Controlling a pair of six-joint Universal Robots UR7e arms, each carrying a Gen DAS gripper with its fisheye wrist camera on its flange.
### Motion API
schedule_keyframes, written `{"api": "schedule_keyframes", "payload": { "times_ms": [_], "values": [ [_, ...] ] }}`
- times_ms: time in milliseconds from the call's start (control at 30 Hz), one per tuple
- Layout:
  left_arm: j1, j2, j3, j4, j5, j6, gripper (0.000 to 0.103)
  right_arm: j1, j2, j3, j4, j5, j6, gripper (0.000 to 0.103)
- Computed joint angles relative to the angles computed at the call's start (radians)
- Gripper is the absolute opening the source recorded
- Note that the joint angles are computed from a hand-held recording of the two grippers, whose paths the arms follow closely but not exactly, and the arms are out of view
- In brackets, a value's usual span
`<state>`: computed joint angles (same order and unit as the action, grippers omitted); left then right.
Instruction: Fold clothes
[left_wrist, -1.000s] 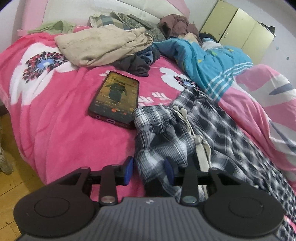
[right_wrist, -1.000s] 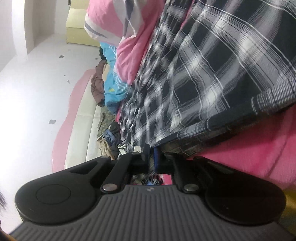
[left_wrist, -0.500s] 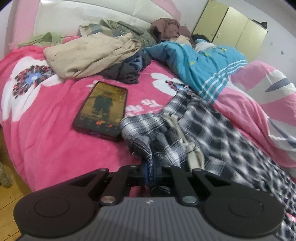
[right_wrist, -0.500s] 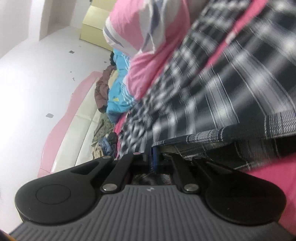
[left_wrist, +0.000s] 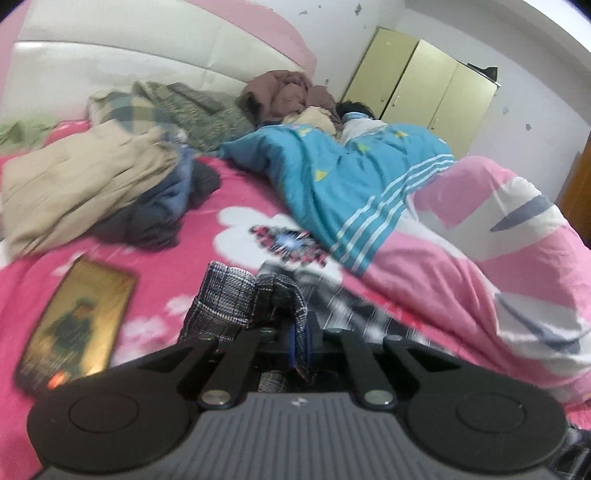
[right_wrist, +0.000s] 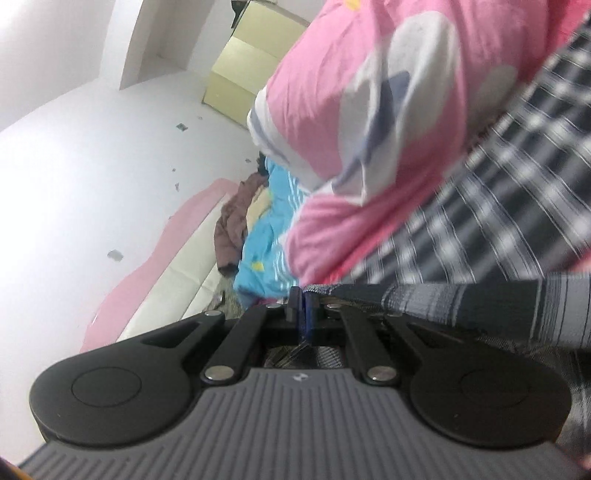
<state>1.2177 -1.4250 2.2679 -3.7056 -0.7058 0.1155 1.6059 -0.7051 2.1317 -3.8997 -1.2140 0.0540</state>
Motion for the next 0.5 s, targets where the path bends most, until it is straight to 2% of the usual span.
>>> {"api": "schedule_keyframes", "payload": {
  "times_ms": [200, 300, 433, 500],
  "values": [
    [0.079, 0.153, -0.232, 0.111, -0.065, 0.071, 0.006, 0.002, 0.072, -0.234, 0.153, -0.023, 0.035, 0.0],
    [0.119, 0.224, -0.331, 0.175, -0.08, 0.071, 0.006, -0.002, 0.121, -0.344, 0.226, -0.049, 0.065, 0.0],
    [0.166, 0.308, -0.427, 0.211, -0.099, 0.098, 0.006, -0.017, 0.185, -0.457, 0.298, -0.069, 0.08, 0.0],
    [0.189, 0.331, -0.454, 0.23, -0.132, 0.111, 0.008, -0.025, 0.215, -0.501, 0.321, -0.079, 0.08, 0.0]
  ]
}}
